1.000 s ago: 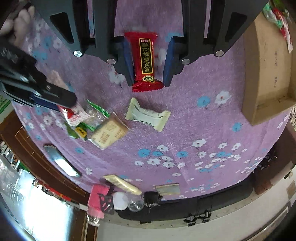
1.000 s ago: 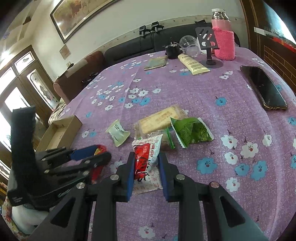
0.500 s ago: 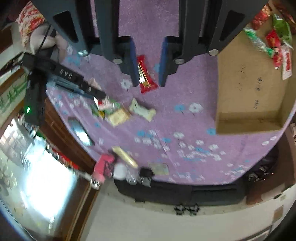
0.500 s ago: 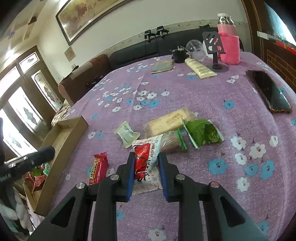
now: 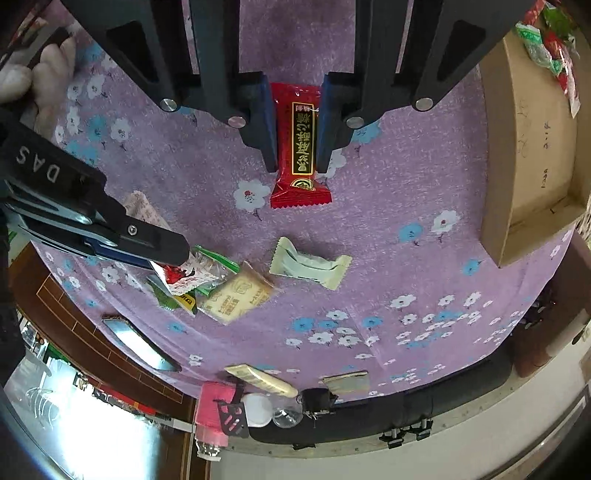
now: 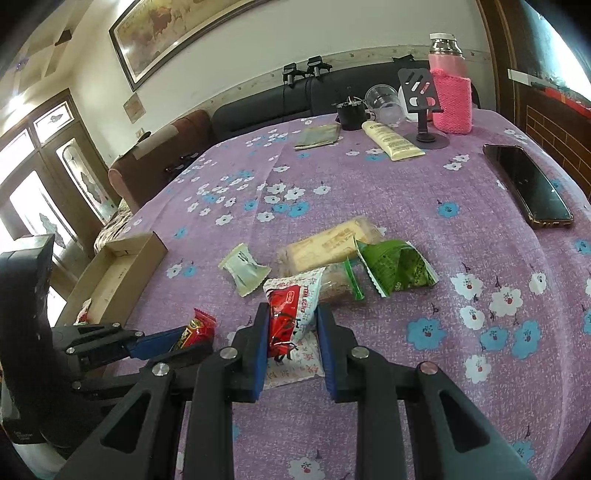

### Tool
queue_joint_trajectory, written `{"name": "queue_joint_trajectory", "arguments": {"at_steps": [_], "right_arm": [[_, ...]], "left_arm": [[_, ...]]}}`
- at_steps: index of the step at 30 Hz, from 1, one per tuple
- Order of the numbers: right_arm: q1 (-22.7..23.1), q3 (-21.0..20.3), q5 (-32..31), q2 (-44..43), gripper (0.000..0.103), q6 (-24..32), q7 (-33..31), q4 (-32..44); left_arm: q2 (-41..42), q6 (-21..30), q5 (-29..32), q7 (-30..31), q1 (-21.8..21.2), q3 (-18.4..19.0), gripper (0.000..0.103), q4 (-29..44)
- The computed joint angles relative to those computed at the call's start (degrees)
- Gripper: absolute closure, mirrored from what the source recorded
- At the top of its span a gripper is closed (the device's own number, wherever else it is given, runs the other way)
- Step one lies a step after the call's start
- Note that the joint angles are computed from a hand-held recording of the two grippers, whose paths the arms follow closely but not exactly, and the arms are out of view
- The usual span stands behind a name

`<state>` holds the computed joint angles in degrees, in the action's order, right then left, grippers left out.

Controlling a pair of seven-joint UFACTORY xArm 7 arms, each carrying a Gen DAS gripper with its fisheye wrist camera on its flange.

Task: Organize snacks
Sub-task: 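Carry the red candy and sachet over the box and open both grippers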

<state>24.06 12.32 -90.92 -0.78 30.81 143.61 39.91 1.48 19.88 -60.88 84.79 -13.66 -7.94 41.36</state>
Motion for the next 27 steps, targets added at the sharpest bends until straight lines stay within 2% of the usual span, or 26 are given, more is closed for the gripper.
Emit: {"name": "queue_joint_trajectory", "arguments": {"at_steps": [3,8,13,16,18,21,27], "right_arm": [[0.14,0.14,-0.39,-0.2,0.08,0.24,0.34,-0.06],[0.52,0.41,0.38,0.11,0.08,1.05,-0.68,0.34],[0.82,0.42,0.76,0.08,0.08,-0.4,-0.76,1.7],[1.34,0.9,-0.29,-0.08,0.079,-1.87,-1.27,4.58],[2.05,1.4,0.98,1.25,0.079,-1.94,-5.65,8.59],[3.8,1.74,4.9,6.38,0.079,-1.99,-16.91,18.08],[7.75,-0.38,14.22,19.87,0.079,-3.36,-35.02,37.74]], "left_arm": [[-1.5,4.83,-0.9,-0.19,1.65,1.67,0.084,0.14],[-5.25,17.2,-1.38,-1.03,6.27,6.77,0.084,1.59],[-6.59,21.56,0.55,-1.33,10.79,10.66,0.084,4.81],[-4.21,20.79,1.27,-1.61,13.4,11.76,0.084,8.44],[-1.75,19.96,1.67,-2.26,15.25,12.02,0.084,11.33],[2.66,20.14,3.27,-4.8,18.0,11.65,0.084,16.38],[10.95,19.81,7.0,-10.07,22.24,8.82,0.083,24.84]]}}
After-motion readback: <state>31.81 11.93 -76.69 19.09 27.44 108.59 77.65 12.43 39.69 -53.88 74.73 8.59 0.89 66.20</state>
